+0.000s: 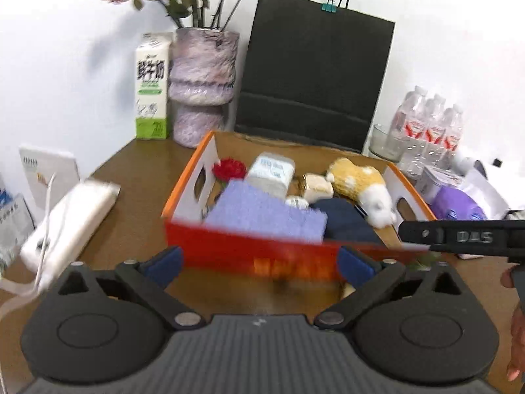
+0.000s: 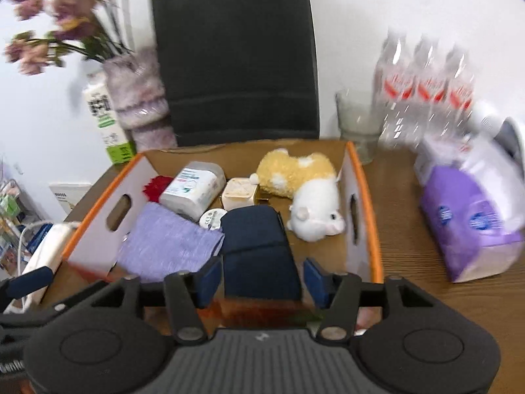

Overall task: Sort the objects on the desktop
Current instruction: 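Withdraw both open grippers toward the remaining items on the table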

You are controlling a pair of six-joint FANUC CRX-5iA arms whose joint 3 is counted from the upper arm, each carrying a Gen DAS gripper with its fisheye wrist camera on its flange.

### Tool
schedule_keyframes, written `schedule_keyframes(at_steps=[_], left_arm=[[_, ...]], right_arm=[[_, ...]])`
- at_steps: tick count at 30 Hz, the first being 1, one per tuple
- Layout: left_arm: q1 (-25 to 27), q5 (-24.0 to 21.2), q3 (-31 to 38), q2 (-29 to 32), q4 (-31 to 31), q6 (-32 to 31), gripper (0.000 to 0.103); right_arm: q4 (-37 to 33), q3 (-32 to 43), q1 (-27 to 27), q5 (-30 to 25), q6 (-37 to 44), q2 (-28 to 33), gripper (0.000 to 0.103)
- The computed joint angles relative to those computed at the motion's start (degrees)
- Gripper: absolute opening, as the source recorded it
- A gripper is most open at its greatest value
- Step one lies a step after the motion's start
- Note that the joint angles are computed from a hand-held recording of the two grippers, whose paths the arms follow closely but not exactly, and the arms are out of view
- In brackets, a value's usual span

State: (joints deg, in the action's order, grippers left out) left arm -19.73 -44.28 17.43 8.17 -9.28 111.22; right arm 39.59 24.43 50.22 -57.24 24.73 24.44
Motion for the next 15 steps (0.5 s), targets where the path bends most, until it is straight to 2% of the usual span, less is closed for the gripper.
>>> schedule_keyframes(at_steps=[1,2,9,12,15], left_arm=[[0.1,0.8,-2.6,-1.8,0.8,-0.6,0.103],[0.1,1.0,-4.5,-3.2,1.0,-0.8,0.103],[1.1,5.5,-21.5,-15.5,4.0,-1.2,0.103],[2.1,7.4,-28.1,-19.6,7.9,-3.9,0.103],[2.2,9.5,-33.1,-22.5,11.1,-8.9,0.103]], right_arm=[[3.2,-4.7,1.1,1.4,-2.9,-2.6,0.078],[5.4,-8.2,2.1,2.1,-5.1,-4.6,0.082],[12.8,-26.6,10.3,2.7,-17.5,-14.9,0.083],[16.7,-33.7,13.9,2.1,-26.7,-17.7,0.083],[17.8,-37.4,16.1,1.5,-29.7,-19.1,0.083]])
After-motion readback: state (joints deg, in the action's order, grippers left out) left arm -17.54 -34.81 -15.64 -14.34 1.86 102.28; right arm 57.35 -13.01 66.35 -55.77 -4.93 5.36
